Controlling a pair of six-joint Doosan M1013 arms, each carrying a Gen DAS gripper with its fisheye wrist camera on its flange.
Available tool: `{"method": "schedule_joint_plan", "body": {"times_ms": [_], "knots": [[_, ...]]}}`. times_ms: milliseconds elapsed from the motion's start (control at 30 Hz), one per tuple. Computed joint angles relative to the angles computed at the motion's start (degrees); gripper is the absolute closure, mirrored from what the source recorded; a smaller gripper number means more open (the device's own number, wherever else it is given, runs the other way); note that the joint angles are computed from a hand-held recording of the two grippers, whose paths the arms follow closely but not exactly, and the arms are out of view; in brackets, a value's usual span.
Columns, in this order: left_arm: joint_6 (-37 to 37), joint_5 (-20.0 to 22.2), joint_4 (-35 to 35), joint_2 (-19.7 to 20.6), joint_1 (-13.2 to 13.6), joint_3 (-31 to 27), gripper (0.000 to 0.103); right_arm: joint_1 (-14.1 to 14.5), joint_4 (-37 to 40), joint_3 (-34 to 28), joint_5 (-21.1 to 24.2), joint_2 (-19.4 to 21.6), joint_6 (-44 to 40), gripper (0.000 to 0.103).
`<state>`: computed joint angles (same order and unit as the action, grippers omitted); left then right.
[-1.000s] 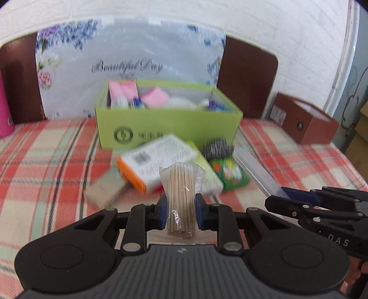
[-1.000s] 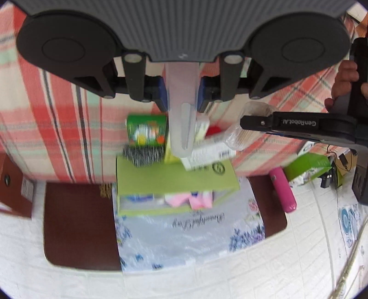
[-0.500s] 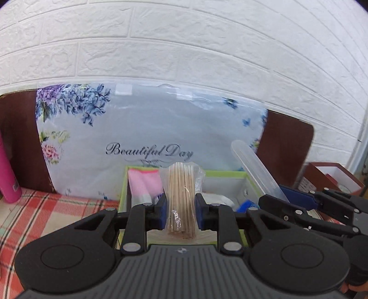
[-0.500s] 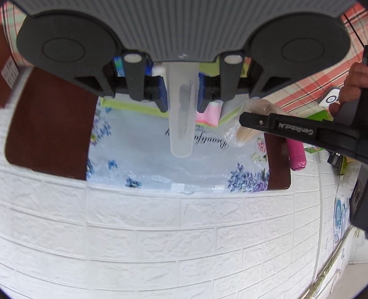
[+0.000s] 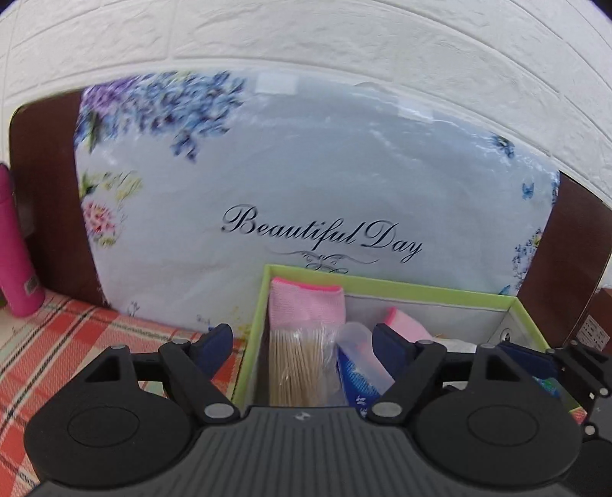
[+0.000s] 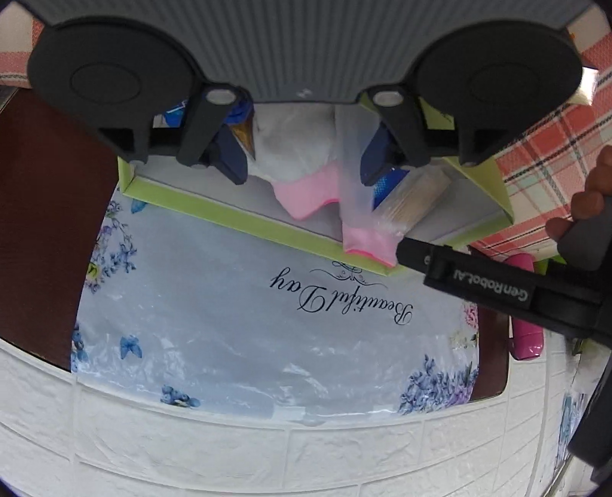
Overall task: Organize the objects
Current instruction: 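Carry the swabs and clear tube into the lime-green box and open both tools, then withdraw both open tools from the lime-green box back over the table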
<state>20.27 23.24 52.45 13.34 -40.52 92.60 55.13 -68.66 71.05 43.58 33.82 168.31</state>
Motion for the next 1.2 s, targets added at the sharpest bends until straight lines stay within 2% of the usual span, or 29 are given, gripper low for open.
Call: {"method": "schedule_joint_plan", "body": {"times_ms": [100,167,300,500,600,800,1000,1200], "knots": [[0.55,1.27,-1.90,-0.25,0.08,-0.09,0.020,0.48,-2.07,0.55,1.70,-0.11,2.97,0.020],[1.93,1.86,-3.97,-0.73,0.02,-0.12,0.020,0.70,-2.23,0.72,2.16,-0.48,4.30,0.018],[1.84,2.70,-3.55,-2.07,-0.94,0.45,0.019,1.57,-5.08,2.14,2.88,-2.12,9.07,0.007],[3.53,4.17,-4.85,-4.82,-2.82,1.59,0.019,3.73,-8.04,3.03,6.11,-4.02,11.96,0.000],[3.15,6.33,-3.13,-6.46,-4.36,2.70,0.018,5.02,-9.26,4.46,6.29,-5.39,14.25,0.000],[1.39,7.57,-0.79,-9.99,-6.89,6.58,0.015,8.59,-10.23,6.38,11.36,-6.52,17.54,0.000],[2.34,7.89,-5.30,-12.15,-8.28,9.27,0.014,10.98,-7.66,8.66,13.06,-7.63,22.58,0.000],[3.06,8.00,-8.12,-13.08,-9.03,10.90,0.014,12.21,-5.12,10.12,14.01,-8.17,27.34,0.000]]}}
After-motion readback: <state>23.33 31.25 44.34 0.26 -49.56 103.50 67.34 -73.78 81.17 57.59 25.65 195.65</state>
